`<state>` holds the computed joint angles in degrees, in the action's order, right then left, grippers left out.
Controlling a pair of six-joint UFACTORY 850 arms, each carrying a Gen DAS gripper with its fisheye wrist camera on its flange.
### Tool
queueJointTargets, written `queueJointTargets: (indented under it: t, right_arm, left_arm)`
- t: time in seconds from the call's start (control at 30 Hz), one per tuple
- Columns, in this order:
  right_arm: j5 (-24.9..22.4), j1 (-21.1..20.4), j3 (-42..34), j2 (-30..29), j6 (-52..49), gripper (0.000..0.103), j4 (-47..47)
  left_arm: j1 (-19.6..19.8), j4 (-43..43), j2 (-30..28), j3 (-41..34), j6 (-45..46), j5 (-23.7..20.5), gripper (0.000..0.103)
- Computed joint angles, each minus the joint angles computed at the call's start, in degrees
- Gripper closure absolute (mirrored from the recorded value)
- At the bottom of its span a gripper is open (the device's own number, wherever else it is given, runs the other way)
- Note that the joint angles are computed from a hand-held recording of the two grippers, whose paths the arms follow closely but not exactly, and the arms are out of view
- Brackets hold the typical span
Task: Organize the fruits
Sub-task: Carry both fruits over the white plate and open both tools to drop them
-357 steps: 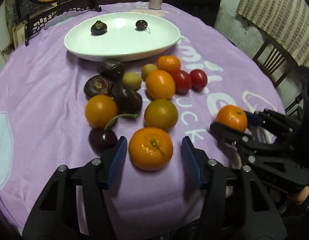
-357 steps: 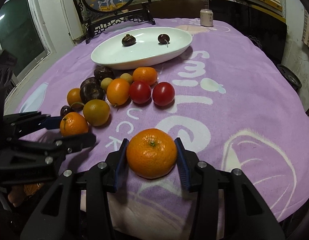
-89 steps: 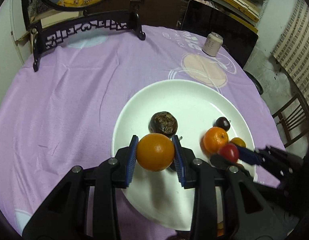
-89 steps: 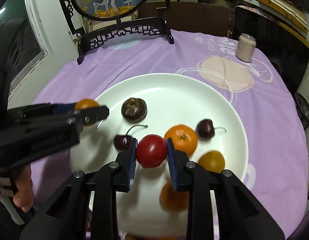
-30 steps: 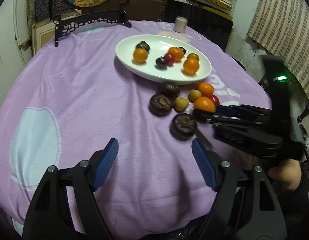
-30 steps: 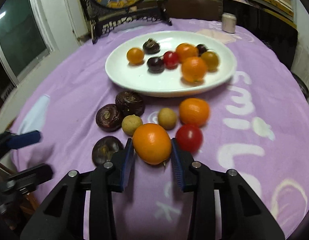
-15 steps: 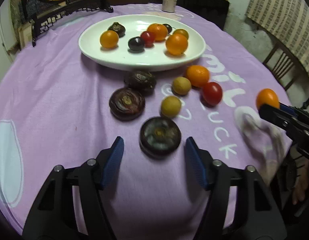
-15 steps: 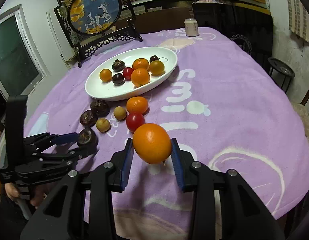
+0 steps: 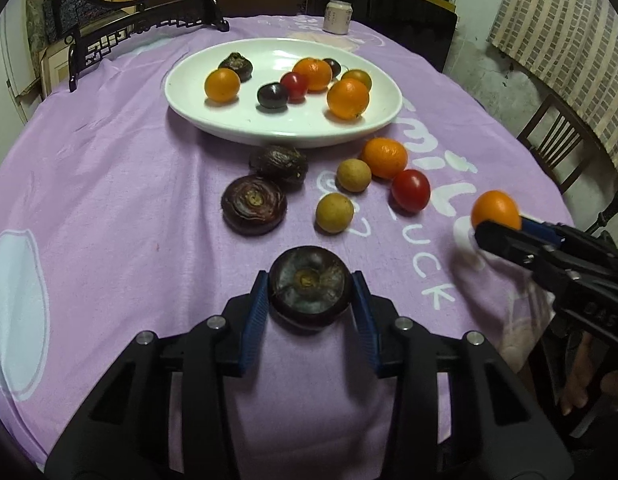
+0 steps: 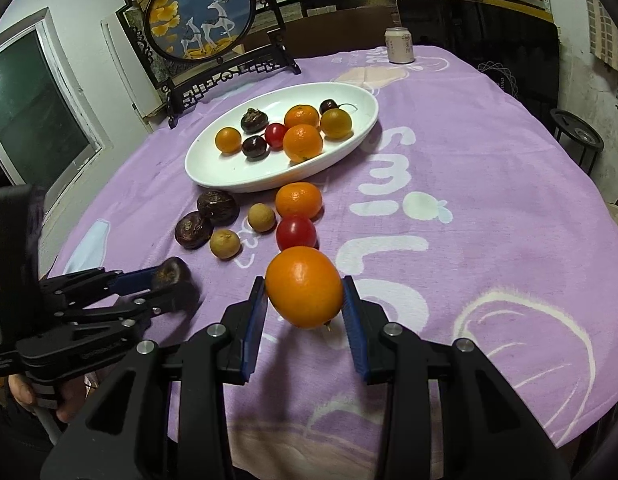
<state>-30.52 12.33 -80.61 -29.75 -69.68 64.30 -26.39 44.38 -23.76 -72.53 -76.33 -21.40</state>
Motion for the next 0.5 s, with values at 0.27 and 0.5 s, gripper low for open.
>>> queueJointTargets:
  t: [0.27,0.5]
  right_arm:
    - [-1.8,1.5,-5.1,-2.7,2.9,0.065,-3.5]
    - [-5.6,4.8,-26.4,-14.1,14.1,0.065,-14.7]
  left_arm:
    - [1.9,2.9,2.6,0.3,-2.0,-0.5,0.062]
    - [7.8,-2.1,-4.6,-14.5,6.4,-8.4,0.061]
